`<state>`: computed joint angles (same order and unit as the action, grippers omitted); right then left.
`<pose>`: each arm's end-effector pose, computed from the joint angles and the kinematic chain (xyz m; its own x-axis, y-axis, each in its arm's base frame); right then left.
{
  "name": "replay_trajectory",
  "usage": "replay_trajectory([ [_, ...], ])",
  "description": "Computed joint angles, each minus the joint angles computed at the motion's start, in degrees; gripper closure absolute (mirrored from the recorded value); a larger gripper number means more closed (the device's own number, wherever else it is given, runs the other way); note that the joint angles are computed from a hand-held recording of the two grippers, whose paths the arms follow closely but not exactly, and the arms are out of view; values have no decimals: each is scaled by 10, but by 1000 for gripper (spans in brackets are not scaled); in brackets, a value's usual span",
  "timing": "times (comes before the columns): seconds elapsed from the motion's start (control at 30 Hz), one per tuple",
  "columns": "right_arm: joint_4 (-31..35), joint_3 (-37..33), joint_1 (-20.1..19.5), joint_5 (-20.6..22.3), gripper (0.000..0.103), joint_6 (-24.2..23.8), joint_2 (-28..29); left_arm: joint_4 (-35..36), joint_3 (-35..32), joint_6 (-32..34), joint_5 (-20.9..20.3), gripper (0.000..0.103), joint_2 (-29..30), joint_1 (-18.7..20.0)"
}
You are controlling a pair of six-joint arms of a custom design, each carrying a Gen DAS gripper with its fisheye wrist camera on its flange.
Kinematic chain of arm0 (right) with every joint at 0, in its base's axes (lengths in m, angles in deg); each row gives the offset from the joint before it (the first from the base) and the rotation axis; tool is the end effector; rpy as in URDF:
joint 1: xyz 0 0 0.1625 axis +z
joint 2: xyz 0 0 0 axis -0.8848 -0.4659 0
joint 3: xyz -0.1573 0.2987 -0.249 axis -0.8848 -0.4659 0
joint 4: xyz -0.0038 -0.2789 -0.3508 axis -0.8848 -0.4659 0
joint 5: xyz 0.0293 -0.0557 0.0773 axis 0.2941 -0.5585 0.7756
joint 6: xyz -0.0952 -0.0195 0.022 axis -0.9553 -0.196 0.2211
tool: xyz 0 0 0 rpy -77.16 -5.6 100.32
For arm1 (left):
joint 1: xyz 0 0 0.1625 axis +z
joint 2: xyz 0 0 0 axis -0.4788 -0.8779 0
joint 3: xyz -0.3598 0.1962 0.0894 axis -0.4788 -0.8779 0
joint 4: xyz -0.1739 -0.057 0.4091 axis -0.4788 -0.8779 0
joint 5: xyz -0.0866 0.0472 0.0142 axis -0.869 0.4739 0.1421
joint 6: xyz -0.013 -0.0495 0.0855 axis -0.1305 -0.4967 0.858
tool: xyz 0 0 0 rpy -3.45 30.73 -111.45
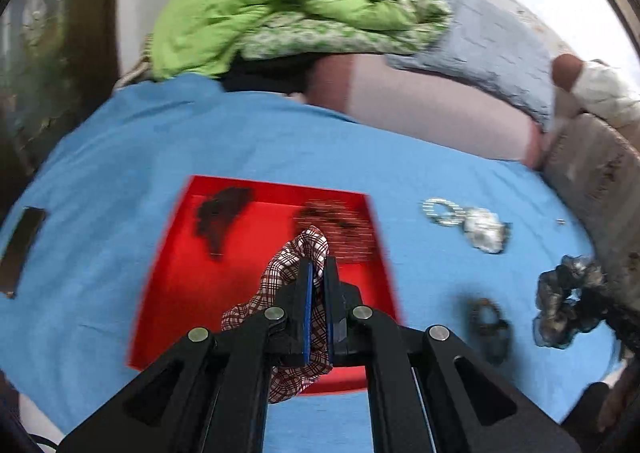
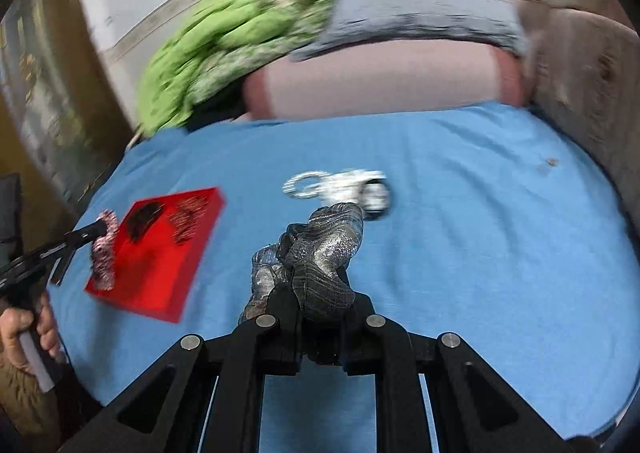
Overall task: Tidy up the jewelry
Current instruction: 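Carry both scrunchies into the red tray and open both tools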
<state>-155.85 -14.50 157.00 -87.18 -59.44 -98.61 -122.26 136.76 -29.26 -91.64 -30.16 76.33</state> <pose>0.1652 -0.7403 0.4327 -0.8225 -0.2714 0.4997 -0.5089 0.7435 -0.4338 -0.3618 -0.7224 0.2013 -0.7852 -0.1281 -0.6059 0.3807 0.6717 -0.6355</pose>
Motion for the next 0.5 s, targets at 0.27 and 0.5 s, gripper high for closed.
replay_trajectory([
  [0.27,69,-71,38,41,89,4,91,13,33,-40,32,98,-29,24],
  [0.5,114,-119,60,33,89,-1,165,32,33,-54,12,98,-33,47],
])
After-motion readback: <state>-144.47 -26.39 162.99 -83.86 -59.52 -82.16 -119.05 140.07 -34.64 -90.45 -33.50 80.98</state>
